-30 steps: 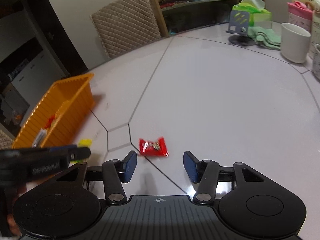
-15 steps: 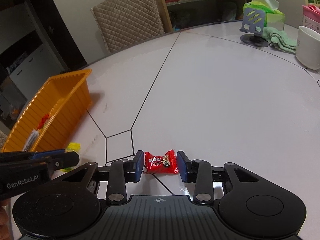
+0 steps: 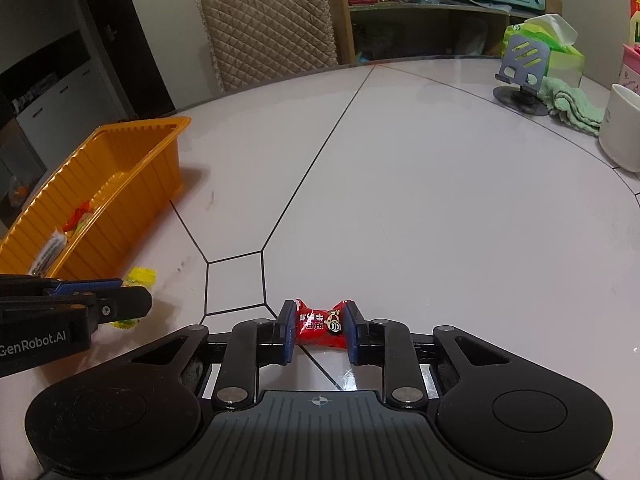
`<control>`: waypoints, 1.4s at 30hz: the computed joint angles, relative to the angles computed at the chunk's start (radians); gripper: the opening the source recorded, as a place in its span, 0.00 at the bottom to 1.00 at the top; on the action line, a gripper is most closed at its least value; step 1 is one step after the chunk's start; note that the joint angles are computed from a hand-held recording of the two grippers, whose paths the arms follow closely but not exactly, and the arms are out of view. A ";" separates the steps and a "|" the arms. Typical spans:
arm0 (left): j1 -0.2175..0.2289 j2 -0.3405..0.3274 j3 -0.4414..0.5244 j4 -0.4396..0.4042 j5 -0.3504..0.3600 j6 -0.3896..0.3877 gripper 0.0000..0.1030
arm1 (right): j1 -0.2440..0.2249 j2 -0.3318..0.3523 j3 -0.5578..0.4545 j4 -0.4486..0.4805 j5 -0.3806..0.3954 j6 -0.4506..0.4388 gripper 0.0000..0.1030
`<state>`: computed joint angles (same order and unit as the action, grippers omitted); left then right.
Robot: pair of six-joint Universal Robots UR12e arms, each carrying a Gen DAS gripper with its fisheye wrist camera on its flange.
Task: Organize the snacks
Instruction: 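Carry the yellow packet and red candy over the orange tray with both grippers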
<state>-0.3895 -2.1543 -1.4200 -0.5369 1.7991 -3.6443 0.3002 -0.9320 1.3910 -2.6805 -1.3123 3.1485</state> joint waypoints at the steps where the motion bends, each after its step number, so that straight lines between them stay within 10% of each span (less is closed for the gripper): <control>1: 0.000 0.000 -0.001 0.000 -0.001 0.000 0.18 | 0.000 0.000 0.000 0.000 -0.001 -0.002 0.24; 42: -0.036 0.150 -0.143 0.086 0.054 -0.027 0.18 | -0.007 -0.163 0.142 -0.077 0.165 -0.006 0.22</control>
